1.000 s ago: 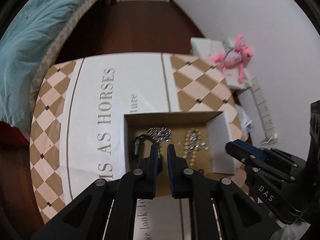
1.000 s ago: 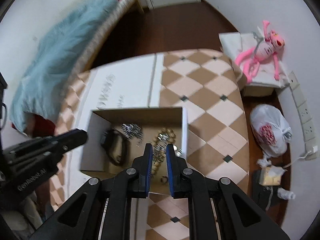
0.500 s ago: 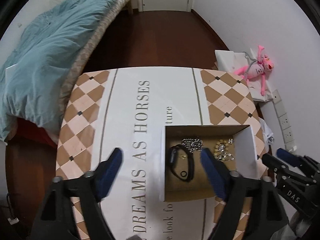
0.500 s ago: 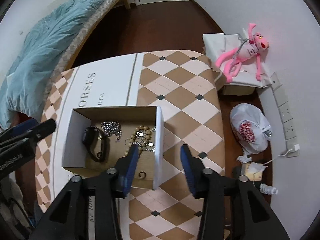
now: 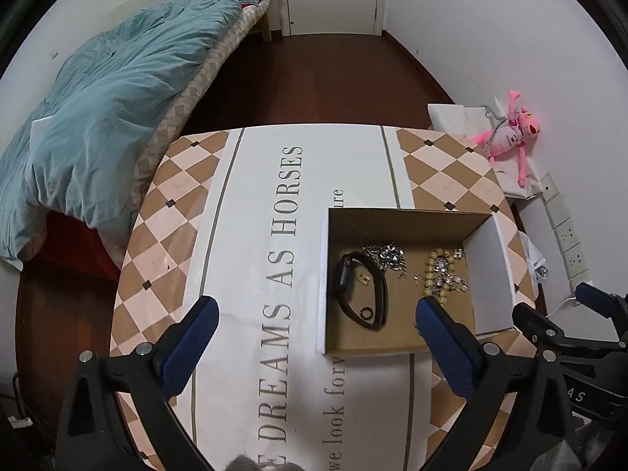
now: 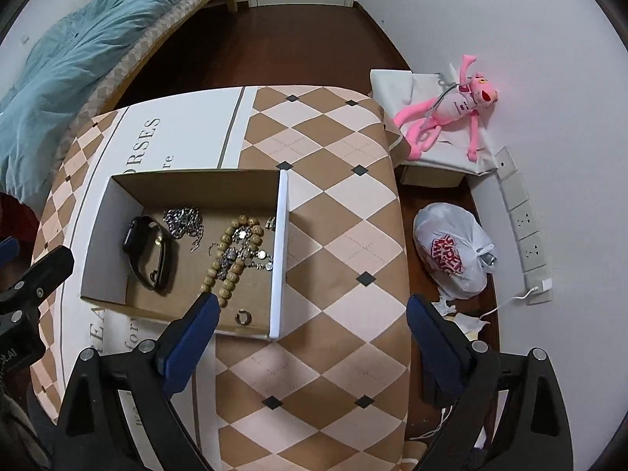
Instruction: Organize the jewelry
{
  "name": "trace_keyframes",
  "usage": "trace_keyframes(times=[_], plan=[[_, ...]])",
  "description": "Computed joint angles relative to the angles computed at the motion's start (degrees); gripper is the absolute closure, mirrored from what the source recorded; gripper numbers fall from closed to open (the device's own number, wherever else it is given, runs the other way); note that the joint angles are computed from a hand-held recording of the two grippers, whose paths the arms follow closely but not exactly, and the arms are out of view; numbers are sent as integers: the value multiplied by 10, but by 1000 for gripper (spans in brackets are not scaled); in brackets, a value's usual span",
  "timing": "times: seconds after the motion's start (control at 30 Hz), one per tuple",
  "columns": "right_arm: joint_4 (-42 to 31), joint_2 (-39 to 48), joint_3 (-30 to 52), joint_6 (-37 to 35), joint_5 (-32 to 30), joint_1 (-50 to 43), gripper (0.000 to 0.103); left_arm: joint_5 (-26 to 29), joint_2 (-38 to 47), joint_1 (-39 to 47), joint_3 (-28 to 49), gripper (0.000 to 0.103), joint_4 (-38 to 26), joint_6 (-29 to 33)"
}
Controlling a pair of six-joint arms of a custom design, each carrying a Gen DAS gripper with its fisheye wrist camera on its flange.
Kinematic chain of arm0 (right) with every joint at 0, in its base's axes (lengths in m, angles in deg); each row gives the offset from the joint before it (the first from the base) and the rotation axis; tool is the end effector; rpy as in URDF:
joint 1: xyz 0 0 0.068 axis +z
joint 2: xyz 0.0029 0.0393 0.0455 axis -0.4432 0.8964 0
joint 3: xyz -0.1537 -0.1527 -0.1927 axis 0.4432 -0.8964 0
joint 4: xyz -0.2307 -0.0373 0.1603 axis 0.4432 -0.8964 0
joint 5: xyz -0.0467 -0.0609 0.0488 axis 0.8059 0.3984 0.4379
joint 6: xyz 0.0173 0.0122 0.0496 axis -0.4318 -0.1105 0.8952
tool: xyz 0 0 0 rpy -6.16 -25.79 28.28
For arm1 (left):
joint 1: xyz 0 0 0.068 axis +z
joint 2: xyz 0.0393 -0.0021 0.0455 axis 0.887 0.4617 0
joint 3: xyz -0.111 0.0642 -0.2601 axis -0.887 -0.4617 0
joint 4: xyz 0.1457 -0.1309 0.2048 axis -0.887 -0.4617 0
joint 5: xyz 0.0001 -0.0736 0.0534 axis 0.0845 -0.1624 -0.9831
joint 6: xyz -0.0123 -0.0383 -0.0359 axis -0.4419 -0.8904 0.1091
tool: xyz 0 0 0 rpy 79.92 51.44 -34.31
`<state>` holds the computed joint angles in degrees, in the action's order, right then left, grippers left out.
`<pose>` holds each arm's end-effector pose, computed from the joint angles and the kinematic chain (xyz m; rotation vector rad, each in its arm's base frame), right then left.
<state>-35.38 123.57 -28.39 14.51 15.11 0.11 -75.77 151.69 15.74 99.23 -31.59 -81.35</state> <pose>0.2538 0.1194 0.2514 -0.2061 2.7695 -0.0561 0.2130 -0.2067 0.2707 -0.1914 2.6554 0.0508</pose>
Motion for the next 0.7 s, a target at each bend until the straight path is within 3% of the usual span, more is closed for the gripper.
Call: trace_keyframes(times=[0.3, 0.5, 0.7], plan=[[-72, -128, -6, 50, 33, 52, 5, -45, -42, -86, 34, 0, -79, -71], [-158, -211, 31, 111, 77, 118, 5, -113, -67, -175, 95, 0, -192, -165], [-279, -246, 130, 203, 177, 241, 5, -164, -66, -254, 169, 0, -310, -265]])
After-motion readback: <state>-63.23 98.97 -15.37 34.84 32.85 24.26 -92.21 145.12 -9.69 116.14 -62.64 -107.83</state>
